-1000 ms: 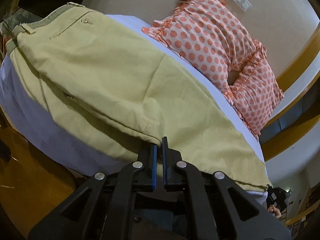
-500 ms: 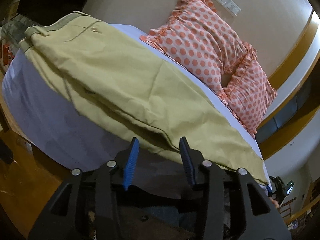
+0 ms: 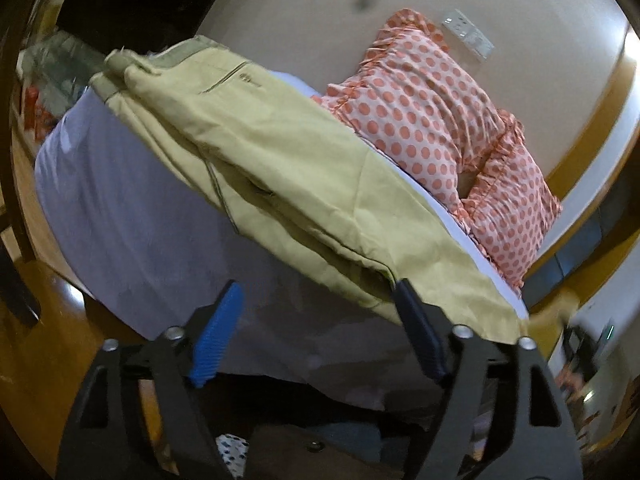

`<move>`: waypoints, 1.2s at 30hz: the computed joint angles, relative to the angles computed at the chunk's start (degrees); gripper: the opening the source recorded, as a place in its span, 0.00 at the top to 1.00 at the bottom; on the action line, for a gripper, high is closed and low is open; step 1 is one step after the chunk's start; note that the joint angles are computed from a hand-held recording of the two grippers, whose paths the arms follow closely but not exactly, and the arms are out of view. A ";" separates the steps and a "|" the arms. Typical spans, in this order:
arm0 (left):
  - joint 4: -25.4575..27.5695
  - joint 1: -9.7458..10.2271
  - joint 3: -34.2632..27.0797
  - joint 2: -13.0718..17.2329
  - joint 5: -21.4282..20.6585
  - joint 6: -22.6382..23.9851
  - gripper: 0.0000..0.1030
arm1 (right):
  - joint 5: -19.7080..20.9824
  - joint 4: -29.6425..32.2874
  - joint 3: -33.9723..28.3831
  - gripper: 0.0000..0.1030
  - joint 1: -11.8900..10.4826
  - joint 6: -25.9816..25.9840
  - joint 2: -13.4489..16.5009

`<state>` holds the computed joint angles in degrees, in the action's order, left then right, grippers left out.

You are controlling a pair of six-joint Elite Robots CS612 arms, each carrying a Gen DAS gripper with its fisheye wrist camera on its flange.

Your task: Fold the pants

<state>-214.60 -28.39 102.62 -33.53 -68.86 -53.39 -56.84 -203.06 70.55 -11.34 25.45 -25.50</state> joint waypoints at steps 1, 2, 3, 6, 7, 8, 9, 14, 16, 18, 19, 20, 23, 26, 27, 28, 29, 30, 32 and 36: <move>0.11 -0.25 -0.03 -0.03 0.71 0.99 0.16 | 3.92 2.05 -1.07 0.95 1.37 -2.44 -0.14; -0.08 -0.65 -0.10 0.00 1.70 2.68 0.14 | 7.93 4.48 -2.26 0.96 2.36 -5.80 0.04; -0.35 -0.94 -0.29 0.07 2.30 4.33 0.11 | 12.37 6.96 -3.46 0.96 3.94 -9.86 0.39; -0.10 -1.72 -0.95 0.35 3.73 9.30 0.08 | 17.15 23.19 -3.06 0.94 7.81 -27.84 -1.25; 1.23 -1.81 -1.32 0.36 3.74 10.56 0.08 | 15.94 28.65 -2.04 0.84 9.75 -33.84 -1.92; 2.27 -1.79 -1.70 0.41 3.38 11.34 0.08 | 13.94 34.15 -1.18 0.66 10.79 -39.84 -2.95; 3.41 -1.63 -2.20 0.59 2.44 12.22 0.07 | 11.63 37.32 -0.15 0.53 11.62 -44.25 -3.76; 3.71 -0.02 -5.00 2.64 -2.74 11.21 0.07 | 12.43 31.24 2.08 0.14 10.12 -40.01 -4.00; 2.33 0.79 -5.95 3.44 -4.78 9.51 0.07 | 11.92 31.05 1.51 0.13 9.37 -36.55 -3.73; 0.93 1.45 -6.76 4.00 -5.75 8.00 0.07 | 10.86 30.32 1.84 0.13 9.09 -34.42 -3.74; -0.28 1.75 -7.04 4.18 -6.03 7.31 0.07 | 10.97 30.78 1.62 0.13 8.77 -33.00 -3.56; -1.17 1.87 -7.12 4.23 -5.84 6.89 0.07 | 11.03 31.30 1.63 0.13 8.71 -32.87 -3.55; -5.51 2.37 -6.78 4.21 -4.49 5.05 0.07 | 10.70 32.36 0.91 0.13 8.71 -32.58 -2.97; -7.79 3.21 -6.41 3.92 -1.40 1.01 0.07 | 10.21 33.23 0.71 0.13 8.88 -32.98 -2.74; -7.61 3.62 -6.36 3.78 -0.29 -1.06 0.08 | 10.18 33.45 0.51 0.12 8.99 -32.72 -2.62; -7.21 3.95 -6.22 3.57 0.45 -2.76 0.08 | 9.91 33.17 0.56 0.12 9.12 -32.57 -2.58; -6.45 4.57 -6.27 3.38 1.28 -5.35 0.09 | 10.05 33.11 0.59 0.11 9.09 -32.73 -2.57; -6.09 5.09 -6.42 3.37 1.44 -7.10 0.11 | 10.37 33.92 0.43 0.11 9.00 -33.52 -2.58; -6.10 6.42 -6.78 3.48 0.68 -10.88 0.21 | 10.61 33.18 0.47 0.11 8.95 -33.01 -2.40; -6.14 8.69 -7.04 3.44 -2.25 -16.37 0.36 | 10.94 33.02 0.39 0.11 8.69 -32.99 -2.16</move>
<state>-220.74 -19.71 95.57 -30.09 -71.11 -69.77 -45.90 -170.04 70.94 -2.65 -7.54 -27.66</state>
